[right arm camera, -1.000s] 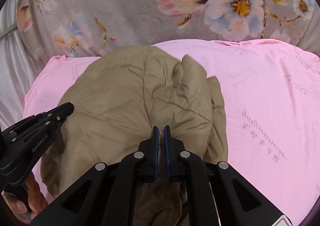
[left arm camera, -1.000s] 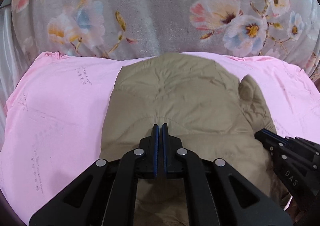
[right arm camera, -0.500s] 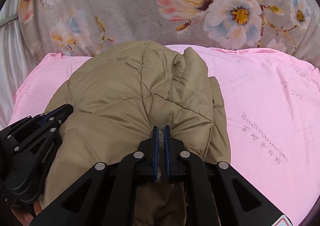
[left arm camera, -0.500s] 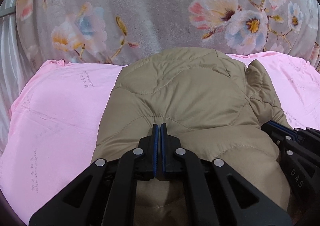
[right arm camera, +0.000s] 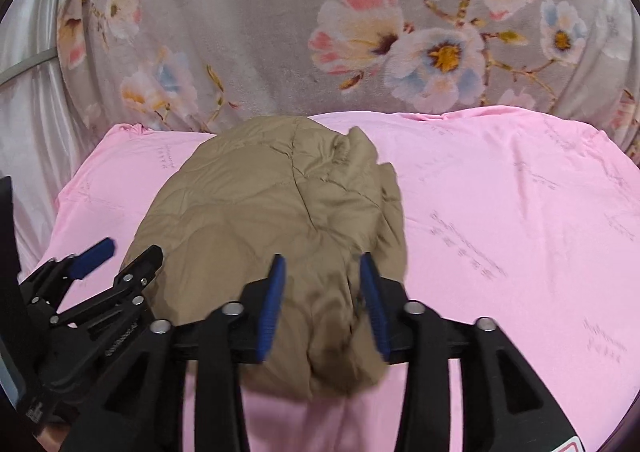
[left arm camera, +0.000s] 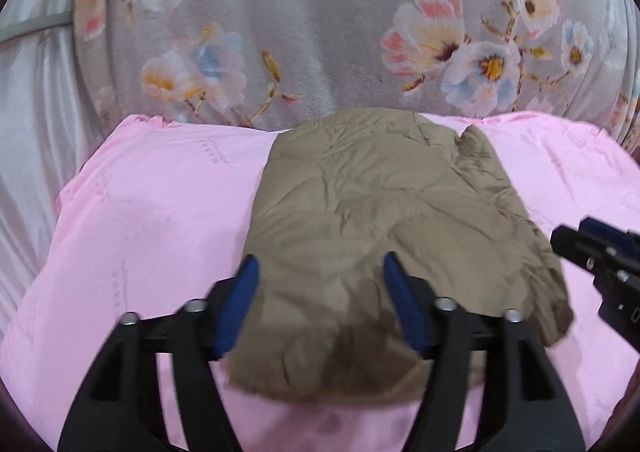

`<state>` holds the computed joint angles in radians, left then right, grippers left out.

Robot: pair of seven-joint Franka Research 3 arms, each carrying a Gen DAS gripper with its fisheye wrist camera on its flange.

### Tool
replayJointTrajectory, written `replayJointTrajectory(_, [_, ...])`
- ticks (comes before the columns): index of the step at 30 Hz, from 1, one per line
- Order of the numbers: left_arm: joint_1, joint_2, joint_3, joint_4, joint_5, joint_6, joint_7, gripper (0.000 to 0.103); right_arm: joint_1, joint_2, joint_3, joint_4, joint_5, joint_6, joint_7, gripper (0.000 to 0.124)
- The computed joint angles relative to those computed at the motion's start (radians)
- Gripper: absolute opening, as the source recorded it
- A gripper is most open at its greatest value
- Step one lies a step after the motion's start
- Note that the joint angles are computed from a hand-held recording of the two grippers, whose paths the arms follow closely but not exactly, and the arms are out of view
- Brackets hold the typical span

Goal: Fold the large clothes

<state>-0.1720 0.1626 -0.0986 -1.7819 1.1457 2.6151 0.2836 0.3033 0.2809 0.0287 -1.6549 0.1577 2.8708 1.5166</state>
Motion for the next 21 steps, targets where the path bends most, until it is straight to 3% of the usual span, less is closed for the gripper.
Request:
replayJointTrajectory(1, [0.000, -0.030, -0.002, -0.035, -0.008, 0.002, -0.011, 0.074, 0.006, -0.030, -0.008, -0.048, -0.010, 0.018, 0.010, 0.059])
replayJointTrajectory(3, [0.002, -0.097, -0.013, -0.115, 0.003, 0.008, -0.059, 0.094, 0.026, -0.103, -0.029, -0.166, -0.056, 0.064, 0.052, 0.072])
replayJointTrajectory(6, [0.017, -0.171, -0.042, -0.211, -0.033, 0.016, -0.074, 0.098, 0.039, -0.182, -0.046, -0.305, -0.148, 0.125, 0.128, 0.087])
replayJointTrajectory(9, [0.030, -0.218, -0.068, -0.297, -0.103, 0.026, -0.079, 0.098, 0.031, -0.235, -0.047, -0.397, -0.267, 0.139, 0.227, 0.087])
replayJointTrajectory(14, [0.030, -0.257, -0.102, -0.362, -0.220, -0.014, -0.039, 0.098, -0.017, -0.282, 0.002, -0.488, -0.274, 0.131, 0.237, 0.087])
replayJointTrajectory(17, [0.031, -0.274, -0.129, -0.374, -0.188, -0.064, -0.065, 0.098, -0.036, -0.301, 0.021, -0.517, -0.298, 0.132, 0.264, 0.087])
replayJointTrajectory(21, [0.020, -0.273, -0.145, -0.366, -0.167, -0.123, -0.070, 0.098, -0.072, -0.308, 0.045, -0.531, -0.474, 0.152, 0.407, 0.087])
